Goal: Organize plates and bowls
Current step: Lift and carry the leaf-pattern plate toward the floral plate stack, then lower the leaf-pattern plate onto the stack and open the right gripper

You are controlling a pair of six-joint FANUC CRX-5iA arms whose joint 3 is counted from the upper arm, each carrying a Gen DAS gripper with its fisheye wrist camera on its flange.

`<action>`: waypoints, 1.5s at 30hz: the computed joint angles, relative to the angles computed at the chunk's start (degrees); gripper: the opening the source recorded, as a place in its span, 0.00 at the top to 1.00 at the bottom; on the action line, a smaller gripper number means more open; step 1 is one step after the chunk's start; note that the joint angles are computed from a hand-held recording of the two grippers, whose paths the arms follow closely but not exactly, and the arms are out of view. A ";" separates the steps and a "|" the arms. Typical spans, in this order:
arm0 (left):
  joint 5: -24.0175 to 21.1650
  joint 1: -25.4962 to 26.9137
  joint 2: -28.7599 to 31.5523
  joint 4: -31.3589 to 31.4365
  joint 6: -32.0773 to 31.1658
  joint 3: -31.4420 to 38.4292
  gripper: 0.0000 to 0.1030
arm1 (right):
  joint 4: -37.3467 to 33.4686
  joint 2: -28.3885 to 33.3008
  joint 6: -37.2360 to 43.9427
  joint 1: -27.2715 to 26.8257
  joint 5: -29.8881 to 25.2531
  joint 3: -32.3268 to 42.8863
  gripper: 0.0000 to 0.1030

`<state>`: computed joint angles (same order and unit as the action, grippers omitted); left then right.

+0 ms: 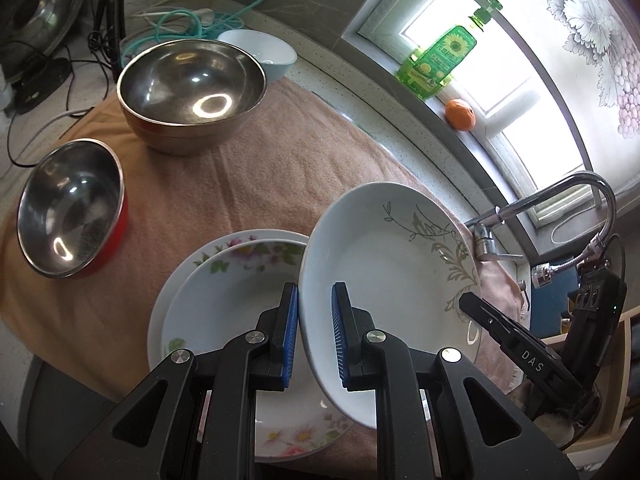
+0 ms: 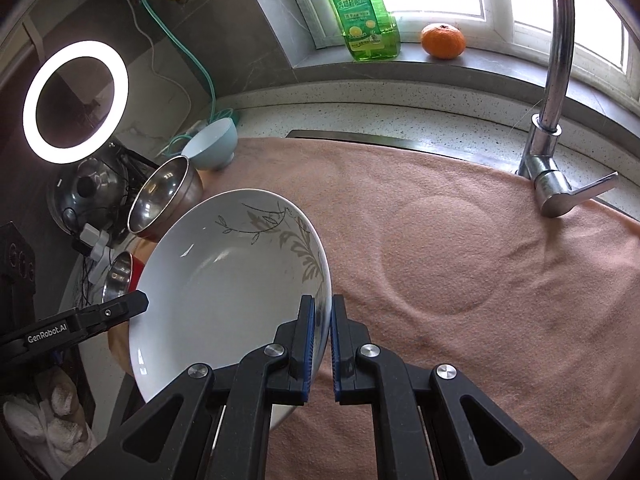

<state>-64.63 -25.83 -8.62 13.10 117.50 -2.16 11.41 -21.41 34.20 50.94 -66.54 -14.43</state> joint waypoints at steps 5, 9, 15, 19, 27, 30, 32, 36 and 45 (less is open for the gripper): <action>-0.67 1.41 -2.74 -0.10 0.40 -2.57 0.86 | -0.16 0.70 -0.79 2.50 -0.10 0.07 0.93; -1.33 2.73 -4.55 0.08 0.33 -4.61 0.86 | -0.81 1.38 -1.20 4.07 -0.04 0.05 0.93; -1.71 4.18 -6.53 0.46 0.22 -7.07 0.86 | -1.04 2.42 -2.32 6.29 -0.11 -0.07 0.93; -1.92 4.99 -7.39 1.02 -0.58 -8.56 0.86 | -0.89 3.30 -2.56 7.12 -0.38 0.25 0.93; -1.88 6.34 -8.58 2.18 -1.62 -10.76 0.86 | -1.50 4.54 -2.63 8.12 -1.08 0.54 0.93; -1.86 6.65 -8.83 2.49 -1.93 -11.34 0.86 | -1.63 5.08 -2.64 8.31 -1.37 0.74 0.93; -1.84 6.82 -8.94 2.76 -2.21 -11.66 0.86 | -1.64 5.51 -2.65 8.44 -1.57 0.96 0.93; -1.74 6.89 -8.92 3.20 -2.61 -12.02 0.86 | -0.82 5.75 -3.10 9.03 -1.88 0.86 0.93; -1.28 7.05 -9.21 4.09 -3.90 -13.23 0.86 | 1.90 6.59 -3.91 10.74 -3.71 0.93 0.92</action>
